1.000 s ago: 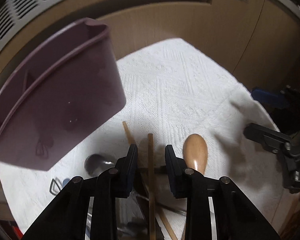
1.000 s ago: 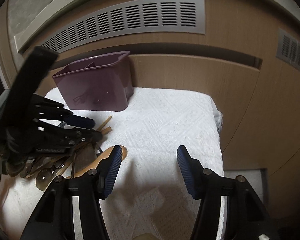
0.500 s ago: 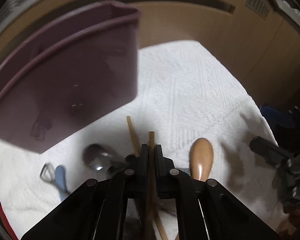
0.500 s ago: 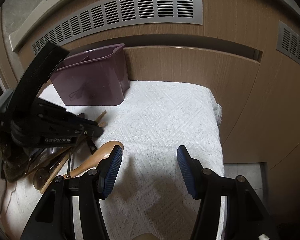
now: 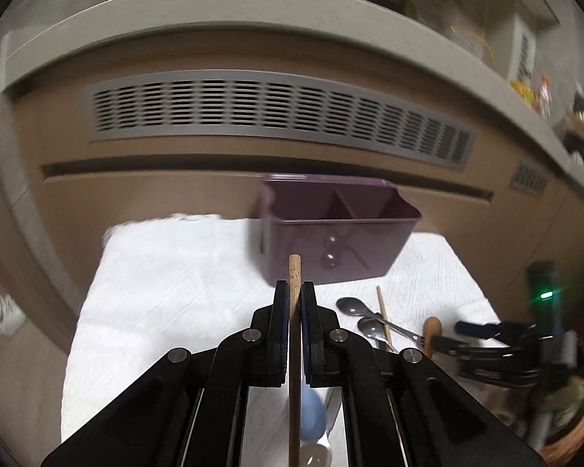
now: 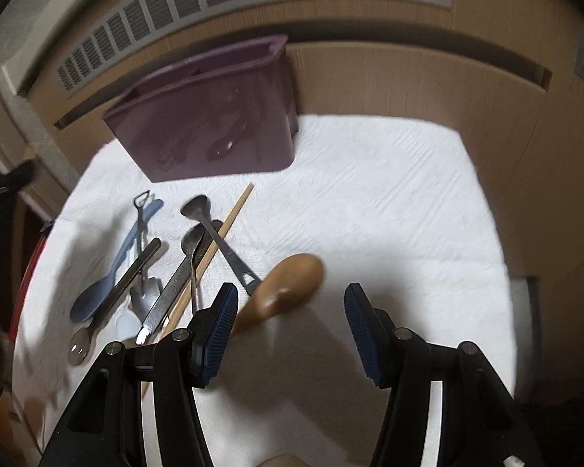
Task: Organize utensils
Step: 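Lift the chopstick and wooden spoon and lower them into the purple caddy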
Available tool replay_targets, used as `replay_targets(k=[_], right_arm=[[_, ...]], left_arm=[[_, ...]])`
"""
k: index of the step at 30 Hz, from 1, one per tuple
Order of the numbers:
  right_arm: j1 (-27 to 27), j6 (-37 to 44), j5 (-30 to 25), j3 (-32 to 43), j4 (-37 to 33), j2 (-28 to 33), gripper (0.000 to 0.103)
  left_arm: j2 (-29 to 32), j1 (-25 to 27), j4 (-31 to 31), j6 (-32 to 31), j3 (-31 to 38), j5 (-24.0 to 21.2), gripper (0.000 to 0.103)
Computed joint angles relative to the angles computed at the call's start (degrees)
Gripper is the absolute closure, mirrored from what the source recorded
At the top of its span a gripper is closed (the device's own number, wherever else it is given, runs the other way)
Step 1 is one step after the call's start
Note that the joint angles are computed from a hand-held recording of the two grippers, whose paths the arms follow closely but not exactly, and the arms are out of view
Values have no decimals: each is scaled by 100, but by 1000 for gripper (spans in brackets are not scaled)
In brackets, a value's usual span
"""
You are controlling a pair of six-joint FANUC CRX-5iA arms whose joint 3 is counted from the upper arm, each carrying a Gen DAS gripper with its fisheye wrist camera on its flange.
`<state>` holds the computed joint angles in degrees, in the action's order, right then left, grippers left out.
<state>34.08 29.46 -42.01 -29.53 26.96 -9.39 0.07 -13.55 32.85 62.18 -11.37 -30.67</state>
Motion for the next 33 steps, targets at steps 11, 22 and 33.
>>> replay_targets(k=[11,22,33], right_arm=[[128,-397,-495,503,253,753,66],[409,-121,-182,8,1154,-203,74],[404,-520,48,-145,2717,-865,76]], left_arm=[[-196,203,1189,-522,-611,79,97],[-292,-13,1047,-491,-413,150,97],[-260,-420,178,199,434,837,97]])
